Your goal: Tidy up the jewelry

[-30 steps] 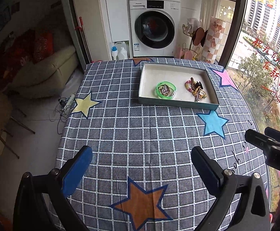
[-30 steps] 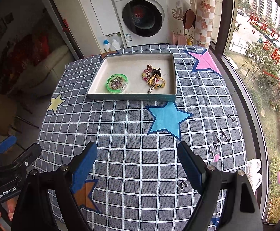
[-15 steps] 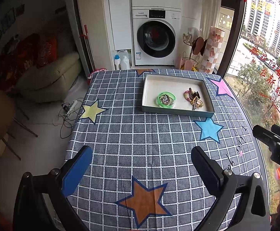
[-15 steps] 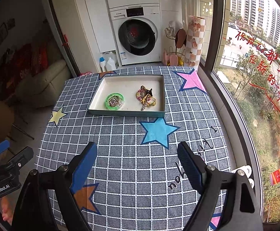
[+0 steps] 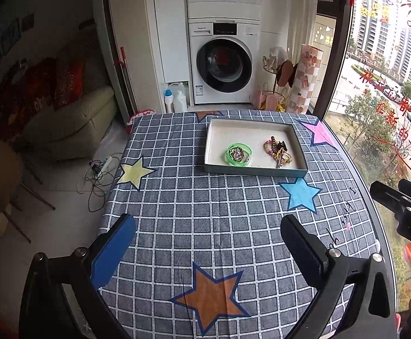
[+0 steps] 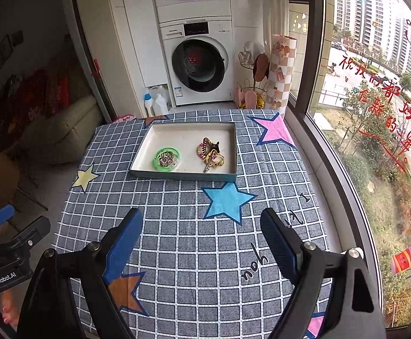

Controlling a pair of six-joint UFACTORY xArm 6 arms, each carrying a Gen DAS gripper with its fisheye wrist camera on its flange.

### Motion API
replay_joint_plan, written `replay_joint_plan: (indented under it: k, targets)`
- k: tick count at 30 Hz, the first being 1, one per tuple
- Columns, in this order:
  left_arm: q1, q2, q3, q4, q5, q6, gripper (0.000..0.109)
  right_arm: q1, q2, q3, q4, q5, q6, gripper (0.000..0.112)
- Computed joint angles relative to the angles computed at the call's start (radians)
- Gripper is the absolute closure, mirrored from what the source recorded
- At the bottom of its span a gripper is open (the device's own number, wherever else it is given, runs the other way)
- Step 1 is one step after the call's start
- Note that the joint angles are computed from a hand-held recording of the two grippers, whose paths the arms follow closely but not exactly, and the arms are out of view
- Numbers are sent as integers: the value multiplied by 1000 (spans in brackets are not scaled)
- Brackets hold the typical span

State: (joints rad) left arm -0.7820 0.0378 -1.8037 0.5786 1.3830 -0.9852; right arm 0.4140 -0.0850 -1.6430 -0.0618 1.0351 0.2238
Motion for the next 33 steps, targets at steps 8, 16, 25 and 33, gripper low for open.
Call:
replay_joint_plan:
  k: [8,16,25,33]
  targets:
    - [-14,-2,-9,14,8,7,6,19,-10,-10,-26,21,8,25]
    - [-12,-11,-6,28,-5,2,6,41,-18,-3,-69,2,21,25]
    - [-16,-20,6,76,-17,-14,6,49,-11,-11,-91,-42,32,25]
    - [-7,-15,-2,84,-21,-17,6,48,2,-24,-107,-80,38,25]
